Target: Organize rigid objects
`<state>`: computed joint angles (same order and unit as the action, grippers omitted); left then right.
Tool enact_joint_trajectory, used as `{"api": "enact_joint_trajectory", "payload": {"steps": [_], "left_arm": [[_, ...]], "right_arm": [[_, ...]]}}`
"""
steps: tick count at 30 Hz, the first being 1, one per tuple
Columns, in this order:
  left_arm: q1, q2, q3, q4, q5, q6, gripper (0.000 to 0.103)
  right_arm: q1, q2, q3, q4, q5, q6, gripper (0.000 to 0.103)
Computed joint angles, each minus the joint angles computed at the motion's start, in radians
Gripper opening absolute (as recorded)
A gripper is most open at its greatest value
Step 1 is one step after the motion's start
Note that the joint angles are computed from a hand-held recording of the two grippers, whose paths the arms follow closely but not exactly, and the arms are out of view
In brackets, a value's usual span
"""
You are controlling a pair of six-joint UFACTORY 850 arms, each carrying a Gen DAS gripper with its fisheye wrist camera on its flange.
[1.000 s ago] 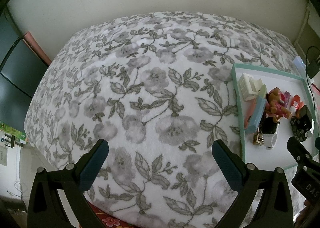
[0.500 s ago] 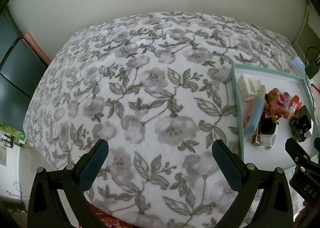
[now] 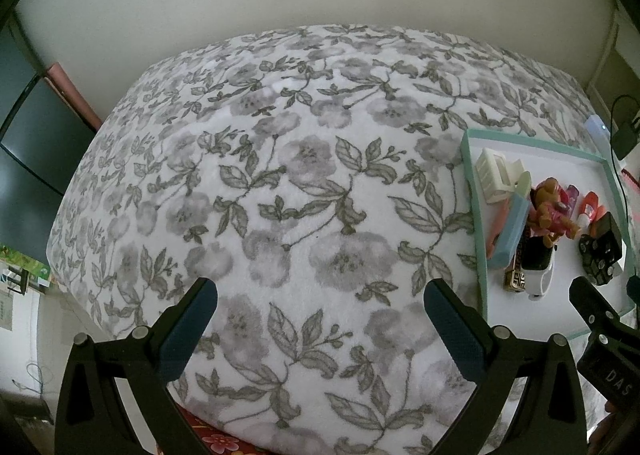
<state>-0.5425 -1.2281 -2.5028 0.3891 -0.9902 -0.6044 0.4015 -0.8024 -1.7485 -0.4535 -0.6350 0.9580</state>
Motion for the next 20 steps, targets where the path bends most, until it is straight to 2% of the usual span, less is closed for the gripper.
{"api": "enact_joint_trajectory", "payload": {"steps": [12, 20], "left_arm": [[0.000, -0.017, -0.035, -0.001, -0.020, -0.007, 0.103], [-0.005, 0.001, -0.005, 0.007, 0.013, -0.016, 0.103]], "right_arm": [[-0.001, -0.001, -0.001, 0.009, 0.001, -0.019, 0.103], [-0.003, -0.001, -0.001, 0.013, 0.002, -0.027, 0.103]]}}
